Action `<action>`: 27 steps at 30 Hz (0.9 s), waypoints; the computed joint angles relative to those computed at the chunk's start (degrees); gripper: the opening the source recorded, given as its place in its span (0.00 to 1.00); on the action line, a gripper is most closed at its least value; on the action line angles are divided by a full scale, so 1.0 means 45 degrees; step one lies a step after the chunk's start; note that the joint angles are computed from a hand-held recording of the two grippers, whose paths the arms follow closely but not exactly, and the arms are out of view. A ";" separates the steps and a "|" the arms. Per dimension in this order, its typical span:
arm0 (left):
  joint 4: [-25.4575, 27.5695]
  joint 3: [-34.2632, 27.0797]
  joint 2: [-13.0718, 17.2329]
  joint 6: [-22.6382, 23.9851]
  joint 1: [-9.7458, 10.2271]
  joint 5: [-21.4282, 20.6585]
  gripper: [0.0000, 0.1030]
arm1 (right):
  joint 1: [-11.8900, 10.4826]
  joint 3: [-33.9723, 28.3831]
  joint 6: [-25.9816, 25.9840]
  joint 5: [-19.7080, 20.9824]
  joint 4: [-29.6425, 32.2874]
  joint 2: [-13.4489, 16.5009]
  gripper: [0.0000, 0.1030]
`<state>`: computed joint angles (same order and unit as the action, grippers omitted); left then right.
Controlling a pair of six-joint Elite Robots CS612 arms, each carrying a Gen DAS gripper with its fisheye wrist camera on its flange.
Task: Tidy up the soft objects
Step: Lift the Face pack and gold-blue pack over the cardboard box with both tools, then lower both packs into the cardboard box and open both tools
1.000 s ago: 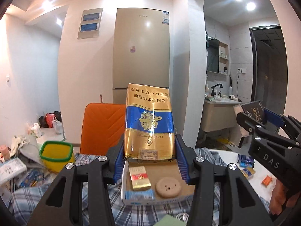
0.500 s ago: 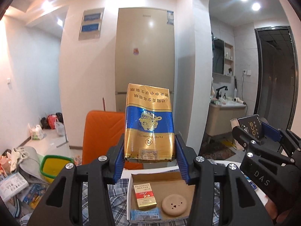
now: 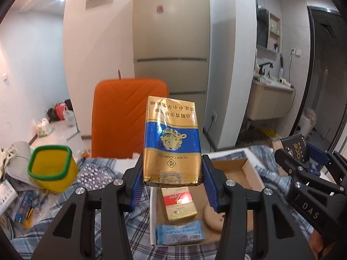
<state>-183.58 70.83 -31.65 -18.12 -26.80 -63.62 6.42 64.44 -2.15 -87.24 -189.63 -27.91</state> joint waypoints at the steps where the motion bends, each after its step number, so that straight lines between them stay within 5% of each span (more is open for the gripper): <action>1: 0.0240 -0.0088 0.0058 -0.0043 0.0034 -0.0119 0.46 | 0.0007 -0.0109 -0.0060 0.0014 0.0222 0.0088 0.63; 9: 0.1848 -0.0713 0.0318 -0.0398 0.0355 -0.1674 0.47 | 0.0059 -0.1033 -0.0318 0.0065 0.2042 0.0716 0.63; 27: 0.2530 -0.1040 0.0544 -0.0282 0.0380 -0.1705 0.52 | 0.0195 -0.1840 -0.0842 0.0303 0.3861 0.1300 0.63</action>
<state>-172.19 66.15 -29.20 -19.39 -25.09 -71.29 7.30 56.16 -5.94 -85.87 -172.25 -22.06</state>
